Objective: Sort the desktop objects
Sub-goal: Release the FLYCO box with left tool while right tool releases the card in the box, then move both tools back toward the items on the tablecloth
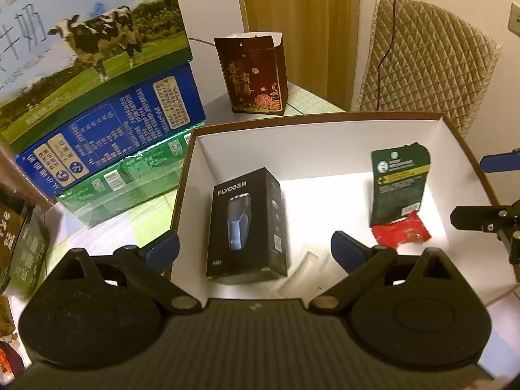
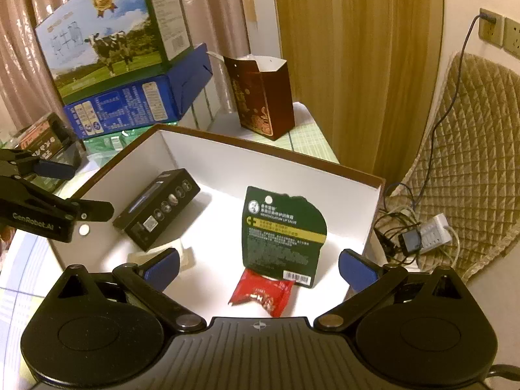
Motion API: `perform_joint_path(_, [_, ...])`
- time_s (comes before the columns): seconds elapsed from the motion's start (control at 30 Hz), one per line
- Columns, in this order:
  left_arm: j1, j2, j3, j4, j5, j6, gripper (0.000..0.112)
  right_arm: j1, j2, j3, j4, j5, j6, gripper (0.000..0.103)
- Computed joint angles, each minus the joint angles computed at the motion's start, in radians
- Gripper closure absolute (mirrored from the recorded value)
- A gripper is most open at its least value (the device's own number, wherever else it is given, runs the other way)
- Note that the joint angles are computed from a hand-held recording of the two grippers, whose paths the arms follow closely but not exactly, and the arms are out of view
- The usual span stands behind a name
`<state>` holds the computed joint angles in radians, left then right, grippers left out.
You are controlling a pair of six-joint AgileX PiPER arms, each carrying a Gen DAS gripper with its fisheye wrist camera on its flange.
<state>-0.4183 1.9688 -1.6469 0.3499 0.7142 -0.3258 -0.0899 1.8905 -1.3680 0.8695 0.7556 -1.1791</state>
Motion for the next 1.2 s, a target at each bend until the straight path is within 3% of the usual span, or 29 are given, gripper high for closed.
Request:
perform_joint_path(0.5, [-0.014, -0.386, 0.465, 0.057, -0.102, -0.181, 0.014, -0.135, -0.288, 0.308, 0.152, 0.09, -0.264, 0.002])
perform_joint_path(0.87, [-0.068, -0.649, 0.776, 0.178, -0.078, -0.378, 0.014, -0.258, -0.455, 0.526, 0.171, 0.167, -0.384, 0.002])
perform_joint_path(1.2, [-0.131, -0.77, 0.963, 0.189, -0.074, -0.496, 0.014, -0.323, -0.51, 0.636, 0.108, 0.217, -0.394, 0.002])
